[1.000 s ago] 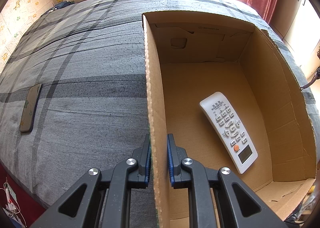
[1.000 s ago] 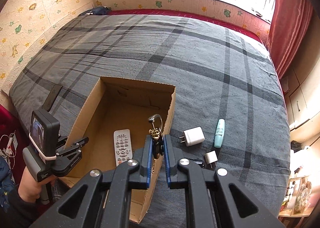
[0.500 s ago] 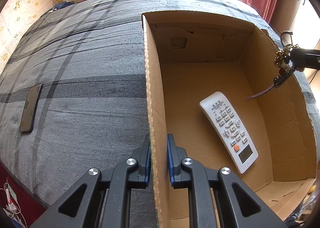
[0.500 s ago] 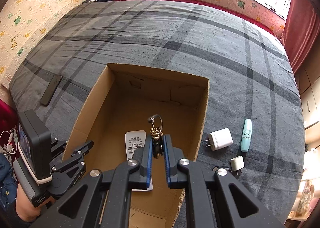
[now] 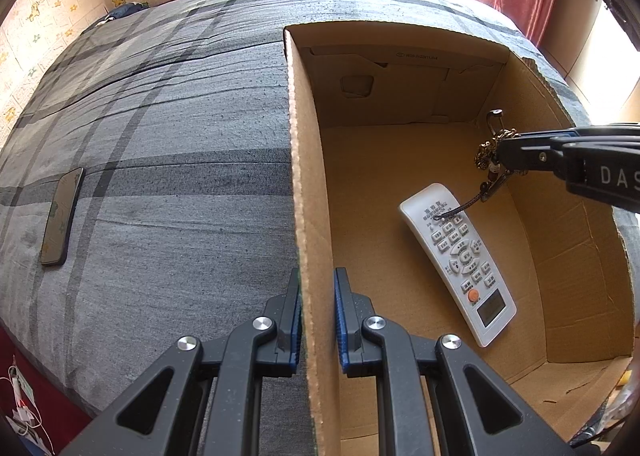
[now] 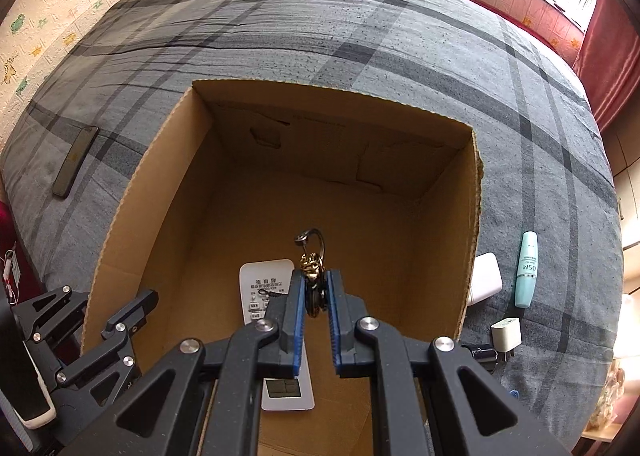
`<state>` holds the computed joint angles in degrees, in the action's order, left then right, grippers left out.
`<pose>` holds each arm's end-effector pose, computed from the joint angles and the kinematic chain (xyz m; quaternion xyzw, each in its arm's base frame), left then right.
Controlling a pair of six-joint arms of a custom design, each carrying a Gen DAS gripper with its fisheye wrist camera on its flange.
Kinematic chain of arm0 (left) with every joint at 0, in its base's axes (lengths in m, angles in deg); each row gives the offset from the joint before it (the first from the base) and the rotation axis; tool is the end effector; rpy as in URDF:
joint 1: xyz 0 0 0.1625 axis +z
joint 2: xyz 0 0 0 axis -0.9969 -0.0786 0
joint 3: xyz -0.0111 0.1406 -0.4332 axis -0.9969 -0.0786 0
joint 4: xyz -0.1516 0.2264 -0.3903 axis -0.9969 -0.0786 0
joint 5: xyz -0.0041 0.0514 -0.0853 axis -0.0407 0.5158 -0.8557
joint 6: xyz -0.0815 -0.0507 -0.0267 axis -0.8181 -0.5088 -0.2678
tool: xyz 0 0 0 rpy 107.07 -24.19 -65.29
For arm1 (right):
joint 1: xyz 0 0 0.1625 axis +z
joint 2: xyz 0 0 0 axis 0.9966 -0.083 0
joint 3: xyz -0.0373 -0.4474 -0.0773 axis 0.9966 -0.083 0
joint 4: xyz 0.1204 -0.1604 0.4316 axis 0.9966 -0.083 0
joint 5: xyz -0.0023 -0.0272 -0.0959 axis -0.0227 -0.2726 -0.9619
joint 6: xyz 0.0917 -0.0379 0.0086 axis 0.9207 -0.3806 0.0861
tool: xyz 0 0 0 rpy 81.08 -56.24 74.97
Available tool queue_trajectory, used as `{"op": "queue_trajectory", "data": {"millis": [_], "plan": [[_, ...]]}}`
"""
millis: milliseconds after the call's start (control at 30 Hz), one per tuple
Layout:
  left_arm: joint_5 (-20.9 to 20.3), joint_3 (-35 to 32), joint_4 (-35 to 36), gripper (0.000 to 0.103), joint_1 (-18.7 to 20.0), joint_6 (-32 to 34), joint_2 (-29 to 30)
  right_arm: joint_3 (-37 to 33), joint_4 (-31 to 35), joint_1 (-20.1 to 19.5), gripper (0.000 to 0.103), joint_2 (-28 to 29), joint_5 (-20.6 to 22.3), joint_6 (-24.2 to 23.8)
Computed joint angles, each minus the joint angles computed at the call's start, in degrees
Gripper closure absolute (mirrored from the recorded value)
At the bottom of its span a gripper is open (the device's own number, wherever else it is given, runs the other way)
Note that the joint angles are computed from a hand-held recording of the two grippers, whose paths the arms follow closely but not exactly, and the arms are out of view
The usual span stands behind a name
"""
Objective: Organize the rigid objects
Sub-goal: 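Lower the keyring beside the remote and open the right gripper, then move the right gripper back toward the remaining items on the bed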
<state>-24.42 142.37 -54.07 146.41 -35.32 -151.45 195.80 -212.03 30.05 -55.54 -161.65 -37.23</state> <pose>-0.0700 -0.5160 0.1880 0.3649 0.8822 -0.0663 0.2902 0.2942 -0.4977 -0.0023 -0.0621 -0.8915 0.2073 0.3980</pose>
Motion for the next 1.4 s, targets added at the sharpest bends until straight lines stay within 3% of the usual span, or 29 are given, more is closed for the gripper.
{"op": "queue_trajectory", "data": {"millis": [533,600,633,667,833,967,1400], "plan": [[0.15,-0.03,-0.02,0.088,-0.05,-0.2,0.09,-0.68,-0.75,-0.98,0.092,1.22,0.52,-1.09],[0.26,-0.03,0.02,0.088,-0.15,-0.23,0.12,-0.33,-1.83,-1.03,0.073,0.85,1.78,-2.07],[0.28,-0.06,0.08,0.088,-0.16,-0.3,0.13,-0.17,-2.63,-0.88,0.048,0.81,2.08,-2.3],[0.29,-0.09,0.08,0.088,-0.13,-0.3,0.16,-0.07,-3.57,-0.64,0.034,0.92,1.78,-2.49],[0.44,-0.05,0.02,0.088,-0.26,-0.3,0.22,-0.91,-3.63,0.27,0.012,1.6,0.76,-2.73],[0.42,-0.09,0.01,0.088,-0.24,-0.31,0.26,-1.14,-4.33,0.88,0.001,1.81,0.16,-3.08],[0.36,-0.1,0.03,0.088,-0.13,-0.24,0.19,-0.76,-1.28,3.16,0.0,-0.1,-2.57,0.97]]}}
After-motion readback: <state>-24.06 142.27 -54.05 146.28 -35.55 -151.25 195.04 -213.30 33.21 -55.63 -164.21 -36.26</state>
